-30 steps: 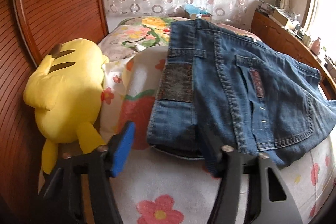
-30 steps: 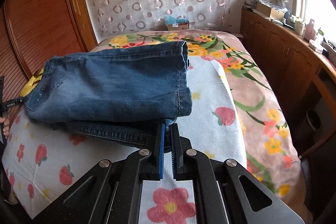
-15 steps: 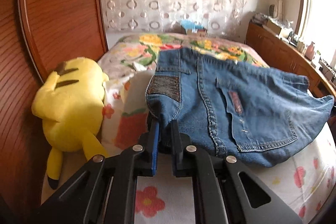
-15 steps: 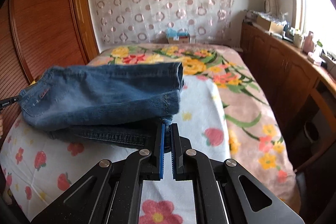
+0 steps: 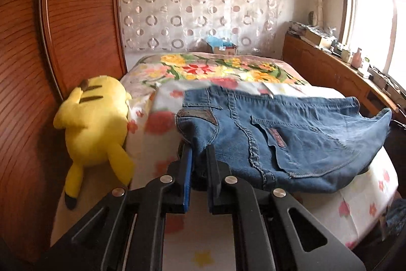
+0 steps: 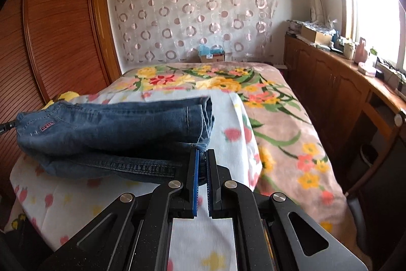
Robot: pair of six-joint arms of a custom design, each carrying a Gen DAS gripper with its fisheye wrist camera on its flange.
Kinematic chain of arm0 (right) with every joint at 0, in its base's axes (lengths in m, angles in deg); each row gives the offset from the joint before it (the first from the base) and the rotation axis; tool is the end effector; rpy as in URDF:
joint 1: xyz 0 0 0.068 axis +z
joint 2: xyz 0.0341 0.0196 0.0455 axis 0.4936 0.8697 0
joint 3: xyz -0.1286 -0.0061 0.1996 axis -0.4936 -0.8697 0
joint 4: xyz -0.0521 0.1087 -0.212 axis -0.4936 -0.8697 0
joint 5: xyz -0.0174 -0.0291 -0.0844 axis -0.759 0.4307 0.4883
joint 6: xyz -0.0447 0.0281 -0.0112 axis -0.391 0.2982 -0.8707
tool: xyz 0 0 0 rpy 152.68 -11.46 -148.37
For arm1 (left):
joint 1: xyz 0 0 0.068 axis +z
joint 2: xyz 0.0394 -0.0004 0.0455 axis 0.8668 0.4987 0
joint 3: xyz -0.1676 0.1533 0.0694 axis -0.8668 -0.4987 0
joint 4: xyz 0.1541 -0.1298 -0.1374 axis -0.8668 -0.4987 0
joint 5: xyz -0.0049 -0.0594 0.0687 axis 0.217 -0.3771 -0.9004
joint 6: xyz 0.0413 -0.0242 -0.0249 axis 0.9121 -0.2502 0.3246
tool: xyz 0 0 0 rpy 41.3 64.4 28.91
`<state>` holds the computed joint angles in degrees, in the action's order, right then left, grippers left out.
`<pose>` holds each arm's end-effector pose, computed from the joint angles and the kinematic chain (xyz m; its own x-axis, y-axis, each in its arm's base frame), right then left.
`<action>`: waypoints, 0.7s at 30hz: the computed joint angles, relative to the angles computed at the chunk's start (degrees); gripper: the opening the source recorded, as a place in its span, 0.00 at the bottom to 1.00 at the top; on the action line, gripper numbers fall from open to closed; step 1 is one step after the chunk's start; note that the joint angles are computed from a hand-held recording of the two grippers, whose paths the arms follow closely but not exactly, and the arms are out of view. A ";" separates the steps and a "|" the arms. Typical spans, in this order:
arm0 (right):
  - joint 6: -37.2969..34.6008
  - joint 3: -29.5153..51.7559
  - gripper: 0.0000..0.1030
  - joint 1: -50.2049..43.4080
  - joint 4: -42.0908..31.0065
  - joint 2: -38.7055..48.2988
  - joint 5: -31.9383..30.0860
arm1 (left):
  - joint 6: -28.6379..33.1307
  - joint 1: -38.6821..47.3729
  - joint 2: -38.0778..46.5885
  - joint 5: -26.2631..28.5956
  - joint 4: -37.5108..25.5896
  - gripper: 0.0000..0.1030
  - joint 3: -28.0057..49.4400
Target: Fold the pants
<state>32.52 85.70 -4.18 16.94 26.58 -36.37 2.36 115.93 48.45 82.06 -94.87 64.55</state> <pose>0.1931 -0.1014 0.0777 -0.5225 -0.0664 -0.8501 -0.2274 0.9717 0.0639 0.1365 0.1603 0.1612 -0.6069 -0.0631 -0.7923 -0.0516 0.9979 -0.0399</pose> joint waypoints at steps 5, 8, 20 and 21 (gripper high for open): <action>-2.07 -0.95 0.05 -2.12 0.30 4.24 -0.28 | 2.15 0.50 1.37 -2.41 2.90 0.13 -4.36; -1.74 -0.10 0.05 -1.93 -1.38 4.67 0.18 | 2.43 0.84 0.08 -3.33 2.86 0.19 -6.12; 1.72 -5.73 0.29 -1.58 -1.95 -5.64 0.28 | 4.62 2.52 -12.61 1.82 -6.19 0.77 -8.20; 2.13 -6.26 0.38 -1.48 -1.46 -5.55 0.15 | 3.90 1.73 -14.46 1.71 -6.58 0.77 -8.93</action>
<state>34.65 79.44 -5.66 15.48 21.03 -36.21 6.26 117.65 33.99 83.77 -101.45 55.62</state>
